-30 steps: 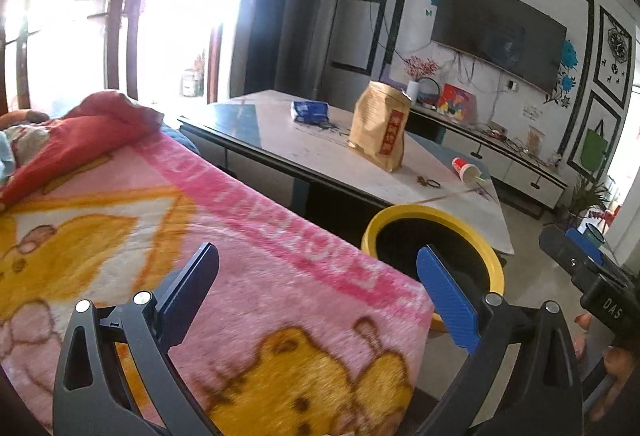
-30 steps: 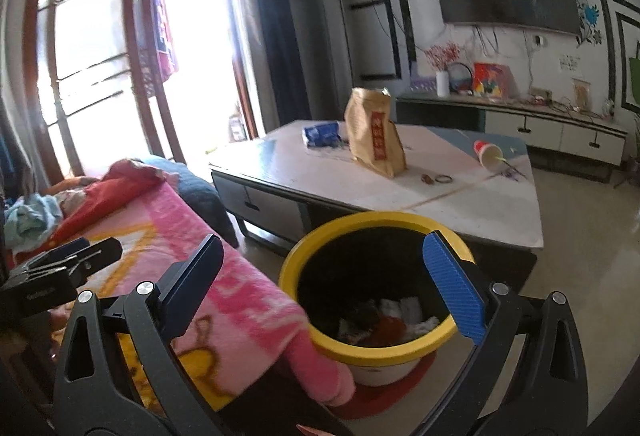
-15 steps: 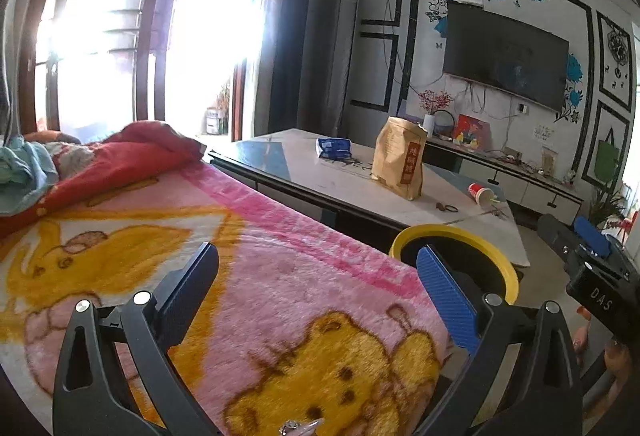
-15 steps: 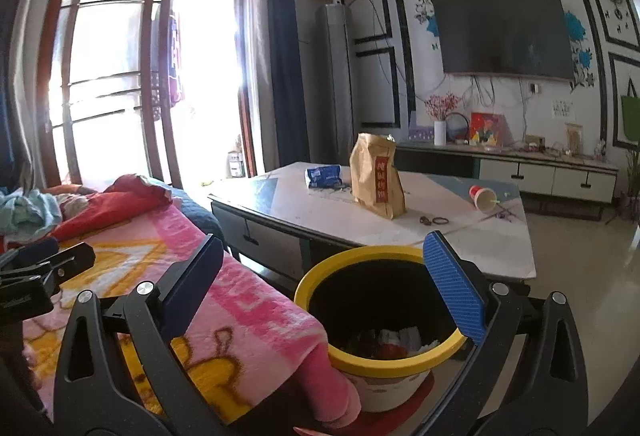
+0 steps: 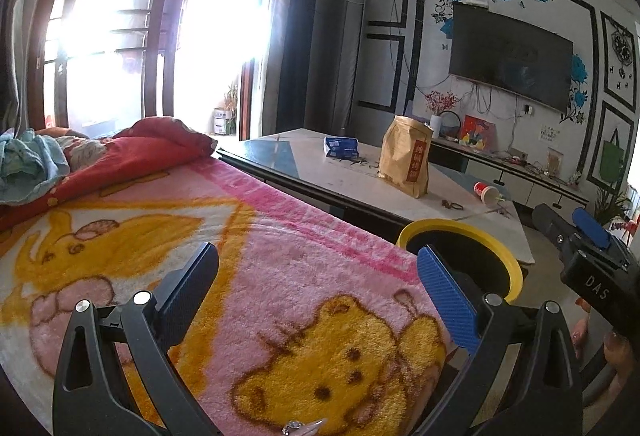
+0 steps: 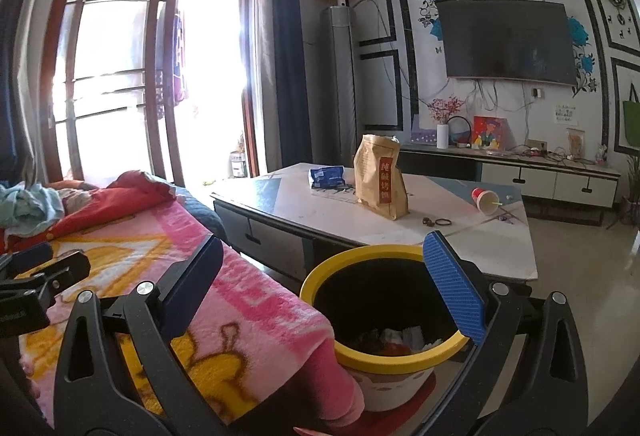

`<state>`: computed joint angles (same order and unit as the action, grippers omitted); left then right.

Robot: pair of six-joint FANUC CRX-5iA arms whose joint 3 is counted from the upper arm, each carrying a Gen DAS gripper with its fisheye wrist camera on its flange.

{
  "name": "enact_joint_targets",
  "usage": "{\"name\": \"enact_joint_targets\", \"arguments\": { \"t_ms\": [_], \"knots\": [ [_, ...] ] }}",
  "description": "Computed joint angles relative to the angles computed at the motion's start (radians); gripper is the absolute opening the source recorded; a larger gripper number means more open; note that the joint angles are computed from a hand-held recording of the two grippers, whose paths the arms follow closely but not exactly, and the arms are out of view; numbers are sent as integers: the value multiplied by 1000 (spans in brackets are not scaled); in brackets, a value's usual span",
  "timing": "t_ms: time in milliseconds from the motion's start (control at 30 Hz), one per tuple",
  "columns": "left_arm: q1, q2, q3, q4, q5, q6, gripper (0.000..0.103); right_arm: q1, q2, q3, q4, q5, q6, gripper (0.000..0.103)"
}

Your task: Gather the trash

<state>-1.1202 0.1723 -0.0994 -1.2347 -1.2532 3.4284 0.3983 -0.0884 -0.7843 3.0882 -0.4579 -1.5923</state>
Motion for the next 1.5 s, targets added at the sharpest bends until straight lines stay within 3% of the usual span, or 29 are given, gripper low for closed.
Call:
{"name": "enact_joint_targets", "arguments": {
  "t_ms": [1500],
  "knots": [
    [-3, 4, 2, -10, 1, 25, 97, 1, -2, -2, -10, -1, 3, 92]
  ]
}}
